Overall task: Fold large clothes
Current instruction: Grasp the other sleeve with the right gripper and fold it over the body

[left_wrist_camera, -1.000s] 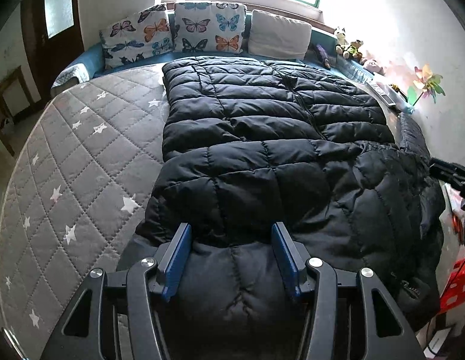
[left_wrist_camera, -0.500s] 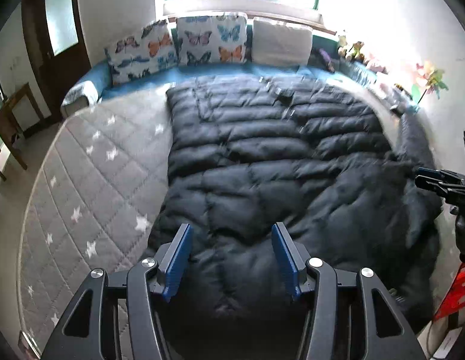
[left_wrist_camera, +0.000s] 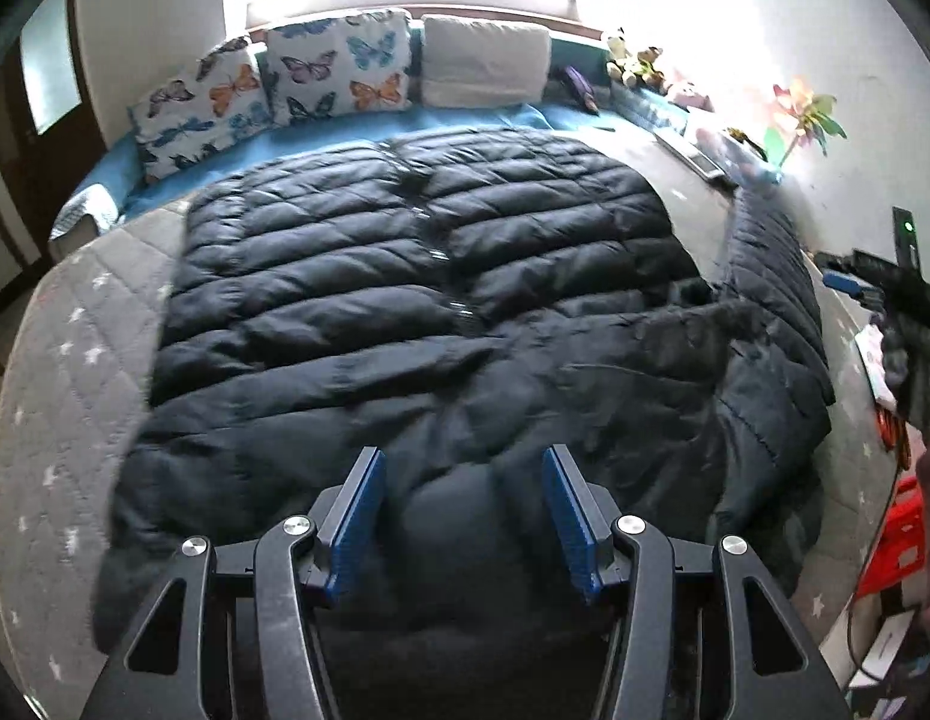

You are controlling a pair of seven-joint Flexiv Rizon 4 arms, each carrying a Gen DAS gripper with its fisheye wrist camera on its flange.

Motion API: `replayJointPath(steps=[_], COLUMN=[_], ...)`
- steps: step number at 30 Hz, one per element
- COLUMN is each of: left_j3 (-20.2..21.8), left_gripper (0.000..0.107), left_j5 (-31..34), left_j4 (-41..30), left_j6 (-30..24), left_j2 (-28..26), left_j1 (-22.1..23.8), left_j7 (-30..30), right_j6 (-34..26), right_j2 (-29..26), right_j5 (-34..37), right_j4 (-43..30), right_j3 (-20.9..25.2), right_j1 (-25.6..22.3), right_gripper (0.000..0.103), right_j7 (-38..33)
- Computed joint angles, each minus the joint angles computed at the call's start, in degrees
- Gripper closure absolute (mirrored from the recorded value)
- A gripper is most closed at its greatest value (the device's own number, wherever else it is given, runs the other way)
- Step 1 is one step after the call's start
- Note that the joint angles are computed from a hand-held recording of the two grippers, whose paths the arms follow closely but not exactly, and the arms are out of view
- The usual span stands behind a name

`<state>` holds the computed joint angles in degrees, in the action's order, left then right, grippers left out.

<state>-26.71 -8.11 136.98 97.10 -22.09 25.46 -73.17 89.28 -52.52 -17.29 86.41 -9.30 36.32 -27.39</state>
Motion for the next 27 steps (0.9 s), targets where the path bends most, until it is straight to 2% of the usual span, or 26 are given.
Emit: replayJointPath(steps=[2, 5, 7, 9, 12, 14, 16, 19, 23, 27], left_j3=[2.18, 4.0, 4.25, 4.8, 4.27, 3.74, 3.82, 4.75, 7.44, 10.97], left_gripper=[0.05, 0.05, 0.05, 0.05, 0.05, 0.05, 0.049, 0.048, 0.048, 0.048], left_j5=[-0.21, -1.13, -1.97, -2.85, -4.31, -5.36, -6.36, -7.39, -7.96, -7.01], left_j4=[-1.68, -3.58, -4.63, -5.6, -6.71, -7.58, -8.64, -10.35, -12.74, -16.36], left_j6=[-1.21, -2.77, -3.67, -4.48, -5.45, -6.11, -7.04, -7.6, -8.23, -8.03], left_j2=[-0.95, -2.2, -2.88, -3.28, -3.7, -3.95, -4.13, -4.84, -6.38, -9.17], left_j1=[-3.58, -7.06, -8.43, -9.88, -10.8, -11.46, -12.72, -15.37, -19.69, -25.02], left_j7=[-0.11, 0.35, 1.0, 1.65, 3.06, 3.97, 4.65, 5.54, 5.9, 5.55], right_j6=[0.54, 0.27, 1.5, 5.42, 7.16, 7.98, 8.4, 12.44, 22.47, 24.56], right_j2=[-1.13, -3.91, -5.46, -7.49, -10.33, -11.69, -12.64, -13.63, -12.7, -8.93], right_j5=[1.28, 2.97, 3.99, 5.23, 5.6, 6.07, 6.21, 6.32, 5.74, 5.04], right_j4=[-0.97, -4.59, -6.17, -7.9, -11.88, -13.55, -14.3, -13.73, -10.71, -8.32], right_j3=[1.76, 7.07, 9.17, 10.38, 13.99, 15.47, 18.39, 22.77, 24.46, 20.3], right_j1=[-2.41, -7.29, -8.95, -10.06, -12.53, -13.61, -15.44, -17.91, -18.8, -15.84], right_gripper=[0.041, 0.041, 0.041, 0.041, 0.041, 0.048, 0.071, 0.087, 0.092, 0.093], right_j7=[0.43, -0.24, -0.69, -1.05, -2.42, -2.87, -3.55, -4.75, -4.35, -3.87])
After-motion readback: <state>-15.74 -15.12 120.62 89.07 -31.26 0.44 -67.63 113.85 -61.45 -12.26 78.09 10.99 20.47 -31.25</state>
